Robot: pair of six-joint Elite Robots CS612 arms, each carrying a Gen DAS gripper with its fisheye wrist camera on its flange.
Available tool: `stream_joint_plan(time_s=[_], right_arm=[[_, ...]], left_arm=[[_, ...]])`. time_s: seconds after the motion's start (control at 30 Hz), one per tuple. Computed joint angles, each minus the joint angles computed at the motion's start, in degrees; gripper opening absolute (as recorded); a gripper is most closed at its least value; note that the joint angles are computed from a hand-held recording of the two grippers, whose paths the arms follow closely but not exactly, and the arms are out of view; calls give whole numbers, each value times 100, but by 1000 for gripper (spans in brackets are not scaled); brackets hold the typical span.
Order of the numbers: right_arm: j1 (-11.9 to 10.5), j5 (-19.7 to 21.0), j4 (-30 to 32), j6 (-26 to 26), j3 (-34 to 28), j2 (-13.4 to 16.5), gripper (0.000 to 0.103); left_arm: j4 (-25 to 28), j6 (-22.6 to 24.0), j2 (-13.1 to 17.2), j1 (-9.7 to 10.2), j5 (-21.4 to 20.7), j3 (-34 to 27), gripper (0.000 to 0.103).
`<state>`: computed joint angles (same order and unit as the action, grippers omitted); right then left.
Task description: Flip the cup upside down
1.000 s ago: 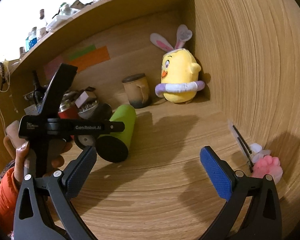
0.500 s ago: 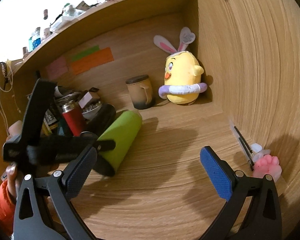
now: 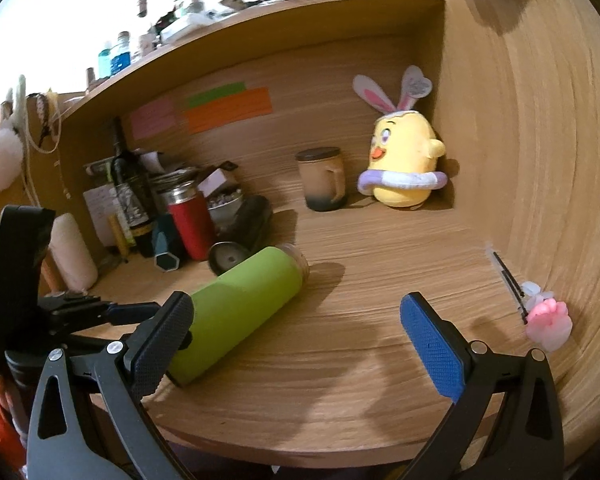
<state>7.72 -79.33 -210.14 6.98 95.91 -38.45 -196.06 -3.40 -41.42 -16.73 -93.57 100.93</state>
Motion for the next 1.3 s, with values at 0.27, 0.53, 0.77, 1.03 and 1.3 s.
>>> stream_joint_plan(time_s=[0.27,0.53,0.77,1.03,1.3], right_arm=[[145,18,-48,-121,100,-65,103],[303,91,15,-250,47,-71,103],[589,191,546,-377,-414,175,103],[960,-849,933,-516,-925,542,103],[808,-704,793,-150,-716,559,98]], left_arm=[[-373,-159,-75,23,121,311,55],[-1382,-627,-215,286,-10,682,60],[-1869,-645,-185,341,1085,872,66],[-1757,-876,-71,536,980,790,66],[-1741,-814,-12,501,854,727,66]])
